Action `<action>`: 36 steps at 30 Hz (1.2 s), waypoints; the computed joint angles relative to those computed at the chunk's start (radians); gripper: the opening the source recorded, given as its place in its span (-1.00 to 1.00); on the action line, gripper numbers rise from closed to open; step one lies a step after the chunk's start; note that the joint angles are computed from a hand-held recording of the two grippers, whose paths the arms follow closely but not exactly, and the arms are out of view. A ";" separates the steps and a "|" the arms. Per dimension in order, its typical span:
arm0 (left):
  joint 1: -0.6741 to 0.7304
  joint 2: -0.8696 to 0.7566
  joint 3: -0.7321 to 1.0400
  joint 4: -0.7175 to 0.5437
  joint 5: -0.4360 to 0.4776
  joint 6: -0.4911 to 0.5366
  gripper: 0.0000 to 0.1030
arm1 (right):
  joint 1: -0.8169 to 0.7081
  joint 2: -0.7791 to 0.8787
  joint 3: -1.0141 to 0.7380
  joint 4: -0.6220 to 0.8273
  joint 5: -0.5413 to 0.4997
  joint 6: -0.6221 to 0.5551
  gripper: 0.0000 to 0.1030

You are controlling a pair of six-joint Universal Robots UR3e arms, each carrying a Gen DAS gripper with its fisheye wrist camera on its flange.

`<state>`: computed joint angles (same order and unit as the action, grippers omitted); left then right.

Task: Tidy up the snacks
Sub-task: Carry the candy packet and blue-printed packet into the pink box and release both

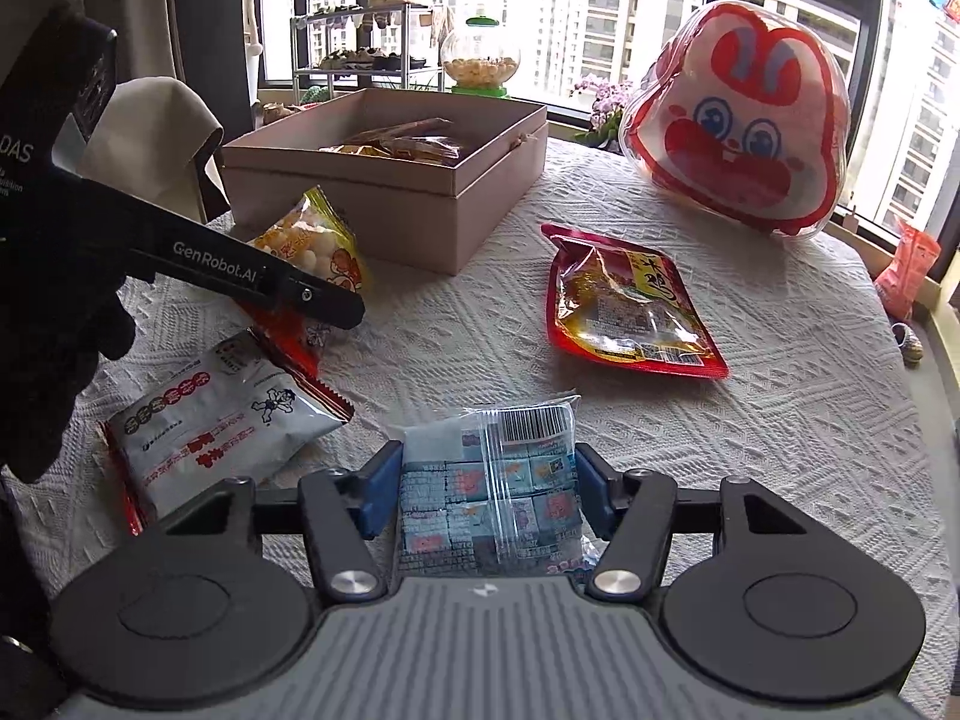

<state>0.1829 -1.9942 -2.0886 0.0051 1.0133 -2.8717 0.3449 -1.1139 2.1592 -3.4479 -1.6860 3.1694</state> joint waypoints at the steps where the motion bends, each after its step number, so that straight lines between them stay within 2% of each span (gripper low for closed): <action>1: 0.000 0.001 0.000 -0.003 0.009 0.000 -0.56 | 0.000 0.002 0.004 -0.008 -0.003 0.002 0.18; 4: 0.021 0.004 0.003 -0.030 -0.009 -0.011 -0.55 | 0.006 0.010 -0.001 -0.008 -0.018 0.001 0.26; 9: 0.050 0.004 0.024 -0.058 -0.010 -0.068 -0.56 | 0.016 0.015 0.009 -0.024 -0.048 -0.006 0.56; 11: 0.068 -0.006 0.030 -0.050 -0.033 -0.102 -0.56 | -0.003 -0.002 0.024 -0.015 -0.025 -0.004 0.58; 15: 0.096 -0.037 0.021 0.046 -0.064 -0.153 -0.54 | -0.063 -0.035 0.034 0.023 0.053 0.015 0.59; 18: 0.109 -0.058 0.018 0.095 -0.073 -0.157 -0.46 | -0.073 -0.026 0.010 0.050 0.060 0.025 0.59; 23: 0.102 -0.078 0.064 0.024 -0.077 -0.134 -0.48 | -0.036 -0.005 -0.005 0.036 0.012 0.009 0.59; 28: 0.108 -0.078 0.074 -0.024 -0.114 -0.125 -0.59 | -0.011 -0.010 -0.001 0.033 -0.012 -0.021 0.56; 31: 0.121 -0.051 0.035 -0.035 -0.143 -0.081 -0.60 | -0.019 -0.026 0.013 0.035 0.022 -0.030 0.30; 32: 0.126 -0.035 0.009 -0.023 -0.151 -0.066 -0.60 | -0.027 -0.037 0.016 0.046 0.037 -0.032 0.18; 36: 0.166 0.055 -0.137 0.091 -0.198 -0.005 -0.60 | -0.053 -0.091 0.038 0.090 0.081 -0.019 0.15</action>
